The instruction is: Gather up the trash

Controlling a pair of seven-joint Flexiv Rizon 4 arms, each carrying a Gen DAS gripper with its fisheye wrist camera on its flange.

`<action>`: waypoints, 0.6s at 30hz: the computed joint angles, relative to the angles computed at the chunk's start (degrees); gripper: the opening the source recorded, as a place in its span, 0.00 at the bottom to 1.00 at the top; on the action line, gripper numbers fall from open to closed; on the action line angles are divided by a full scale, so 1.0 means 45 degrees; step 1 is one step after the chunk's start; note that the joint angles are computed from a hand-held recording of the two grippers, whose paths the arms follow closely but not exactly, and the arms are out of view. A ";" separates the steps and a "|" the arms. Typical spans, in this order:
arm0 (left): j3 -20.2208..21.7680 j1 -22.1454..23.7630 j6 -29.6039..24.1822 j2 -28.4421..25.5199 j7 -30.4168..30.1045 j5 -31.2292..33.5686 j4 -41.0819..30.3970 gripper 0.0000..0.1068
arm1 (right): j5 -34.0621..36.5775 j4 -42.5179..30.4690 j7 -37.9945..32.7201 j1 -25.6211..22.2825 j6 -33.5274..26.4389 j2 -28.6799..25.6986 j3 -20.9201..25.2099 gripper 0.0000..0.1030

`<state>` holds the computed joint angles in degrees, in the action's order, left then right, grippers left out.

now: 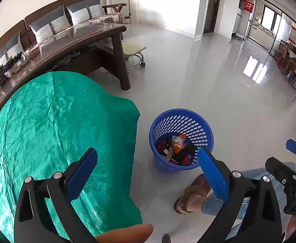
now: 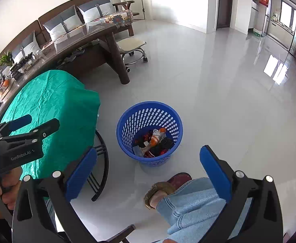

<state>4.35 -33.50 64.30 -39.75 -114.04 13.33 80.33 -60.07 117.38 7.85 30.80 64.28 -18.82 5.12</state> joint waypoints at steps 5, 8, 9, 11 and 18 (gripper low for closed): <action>0.0035 -0.0021 -0.0104 -0.0043 -0.0025 0.0051 -0.0087 0.92 | 0.0148 -0.0014 -0.0081 -0.0003 0.0074 -0.0044 0.0027 0.96; 0.0075 -0.0075 -0.0144 -0.0067 -0.0085 0.0127 -0.0141 0.92 | 0.0243 -0.0025 -0.0119 0.0007 0.0105 -0.0068 0.0021 0.96; 0.0088 -0.0088 -0.0163 -0.0071 -0.0102 0.0154 -0.0158 0.92 | 0.0248 -0.0017 -0.0120 0.0011 0.0126 -0.0080 0.0007 0.96; 0.0087 -0.0083 -0.0187 -0.0081 -0.0124 0.0181 -0.0175 0.92 | 0.0332 -0.0017 -0.0173 0.0007 0.0151 -0.0096 0.0007 0.96; 0.0071 -0.0085 -0.0278 -0.0094 -0.0194 0.0243 -0.0219 0.92 | 0.0475 0.0032 -0.0191 0.0052 0.0286 -0.0116 -0.0041 0.96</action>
<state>4.67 -33.89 63.05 -40.17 -114.91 14.42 79.34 -57.93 117.53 6.99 31.03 65.57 -19.34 4.93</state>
